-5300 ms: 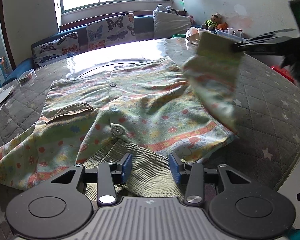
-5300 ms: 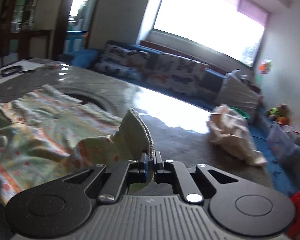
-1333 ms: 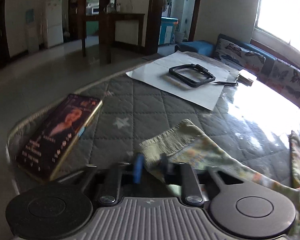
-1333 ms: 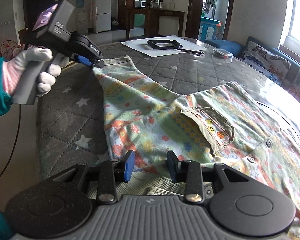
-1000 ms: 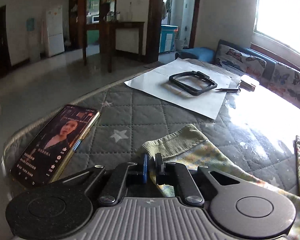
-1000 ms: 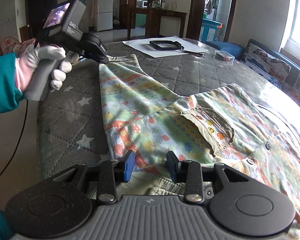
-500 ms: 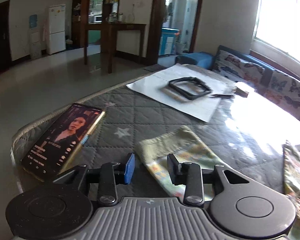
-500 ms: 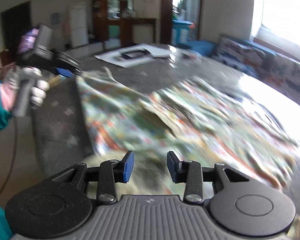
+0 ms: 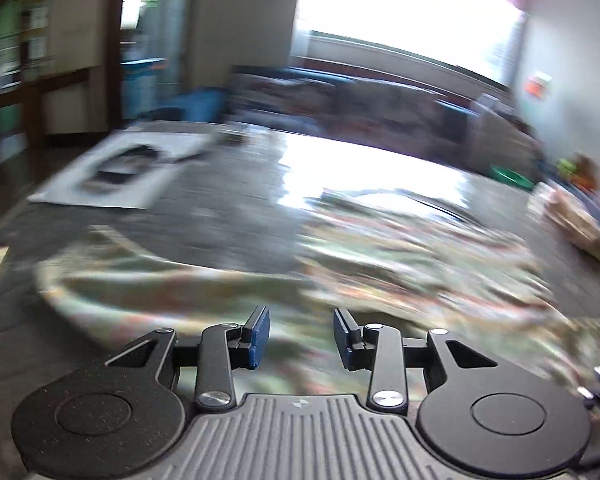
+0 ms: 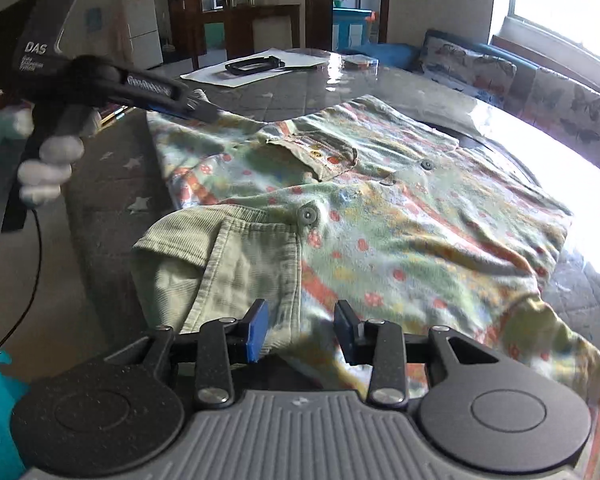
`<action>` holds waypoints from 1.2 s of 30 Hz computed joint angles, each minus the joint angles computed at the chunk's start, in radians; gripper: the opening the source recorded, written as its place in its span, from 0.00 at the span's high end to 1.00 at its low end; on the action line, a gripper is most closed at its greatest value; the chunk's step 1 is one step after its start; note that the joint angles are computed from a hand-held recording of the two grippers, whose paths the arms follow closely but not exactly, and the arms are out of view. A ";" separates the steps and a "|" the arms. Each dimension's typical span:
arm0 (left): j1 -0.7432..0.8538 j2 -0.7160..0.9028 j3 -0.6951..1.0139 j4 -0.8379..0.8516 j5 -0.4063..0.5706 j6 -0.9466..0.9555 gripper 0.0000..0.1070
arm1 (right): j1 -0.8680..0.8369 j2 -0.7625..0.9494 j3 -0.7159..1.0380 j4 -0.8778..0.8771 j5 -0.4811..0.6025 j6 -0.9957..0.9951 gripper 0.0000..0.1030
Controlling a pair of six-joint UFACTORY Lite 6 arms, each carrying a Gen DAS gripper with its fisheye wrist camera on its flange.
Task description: Fold clothes
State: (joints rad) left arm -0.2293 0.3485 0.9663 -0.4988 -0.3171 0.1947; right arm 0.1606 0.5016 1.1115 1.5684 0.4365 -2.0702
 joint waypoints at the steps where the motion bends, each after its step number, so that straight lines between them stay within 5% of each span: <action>1: -0.022 0.008 0.005 0.059 0.003 -0.047 0.65 | -0.009 -0.015 -0.013 0.003 0.010 -0.003 0.65; 6: -0.110 0.096 0.067 0.230 0.026 -0.161 0.68 | -0.072 -0.088 -0.085 0.059 0.039 -0.039 0.65; 12: -0.197 0.141 0.081 -0.017 0.014 0.119 0.67 | -0.167 -0.141 -0.174 0.062 0.069 -0.064 0.65; 17: -0.201 0.103 0.094 0.019 0.028 0.110 0.67 | -0.347 -0.204 -0.232 0.242 0.071 -0.169 0.65; 25: -0.282 0.165 0.183 0.076 0.045 0.075 0.67 | -0.586 -0.076 -0.136 0.631 -0.040 -0.435 0.65; 36: -0.346 0.210 0.230 0.038 0.064 0.130 0.64 | -0.631 0.041 -0.045 0.766 -0.050 -0.539 0.59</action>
State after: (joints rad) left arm -0.5749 0.5583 1.1961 -0.4609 -0.2532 0.3251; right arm -0.4707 0.5427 1.0661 2.3346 0.3863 -2.6092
